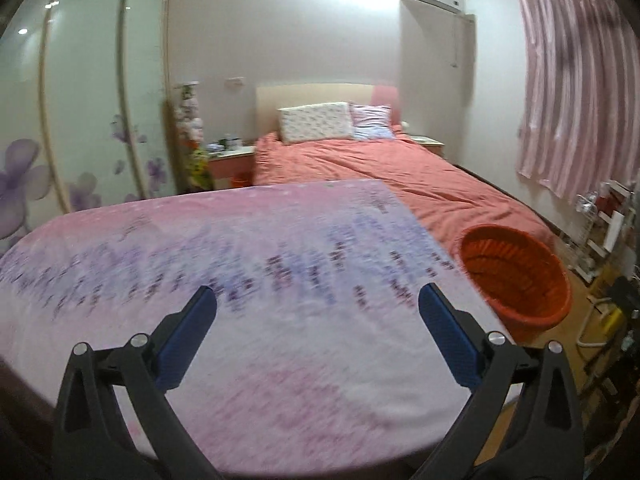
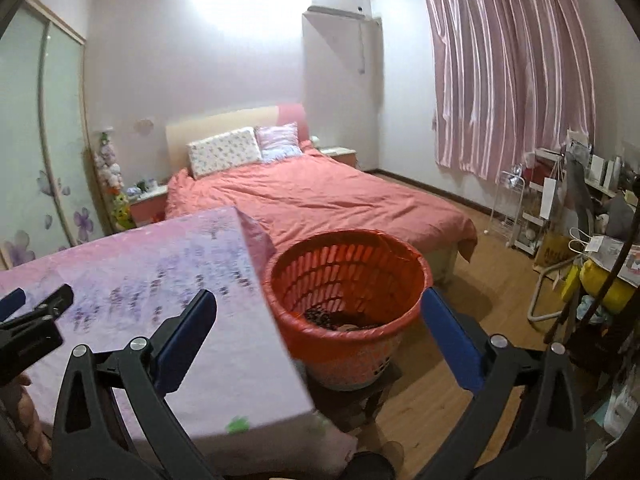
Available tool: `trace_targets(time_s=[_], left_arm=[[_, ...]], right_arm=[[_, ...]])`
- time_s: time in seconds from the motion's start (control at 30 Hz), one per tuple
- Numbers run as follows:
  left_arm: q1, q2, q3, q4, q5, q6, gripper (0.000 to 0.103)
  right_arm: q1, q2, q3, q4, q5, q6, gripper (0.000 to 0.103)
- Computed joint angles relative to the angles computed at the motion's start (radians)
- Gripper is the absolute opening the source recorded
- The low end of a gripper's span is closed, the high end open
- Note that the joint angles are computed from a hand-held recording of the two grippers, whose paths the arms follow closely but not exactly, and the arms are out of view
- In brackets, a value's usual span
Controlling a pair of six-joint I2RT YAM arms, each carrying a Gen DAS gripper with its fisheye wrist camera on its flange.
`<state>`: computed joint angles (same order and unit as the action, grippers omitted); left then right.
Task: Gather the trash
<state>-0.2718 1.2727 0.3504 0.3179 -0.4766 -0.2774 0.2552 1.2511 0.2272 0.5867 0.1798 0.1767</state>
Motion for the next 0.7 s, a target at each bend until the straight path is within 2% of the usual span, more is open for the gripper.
trace_targets(time_s=[0.1,0.23,0.27,0.4,0.5,0.7], left_arm=[[-0.017,-0.098,-0.076,-0.033,-0.027,-0.024,0.099],[-0.048,-0.188,-0.123,-0.097,-0.073,-0.064,0.099],[-0.056,-0.198,-0.128,-0.107,-0.081,-0.073,0.099],[-0.096,-0.166,-0.125,-0.112,-0.138,-0.103,0.099],[-0.112,-0.176,-0.127,-0.134,-0.168,-0.110,0.099],[-0.098,-0.165,-0.127,-0.140,-0.160,-0.129,0.099]], right_arm=[[0.039,-0.040,-0.026,-0.011,0.028,0.024,0.101],[0.070,-0.055,-0.009,-0.086,0.050,0.050,0.101],[0.082,-0.036,0.004,-0.093,0.085,0.054,0.101],[0.138,0.030,0.056,-0.145,0.236,0.082,0.101],[0.154,0.073,0.080,-0.153,0.296,0.101,0.101],[0.200,0.059,0.052,-0.162,0.328,0.124,0.101]])
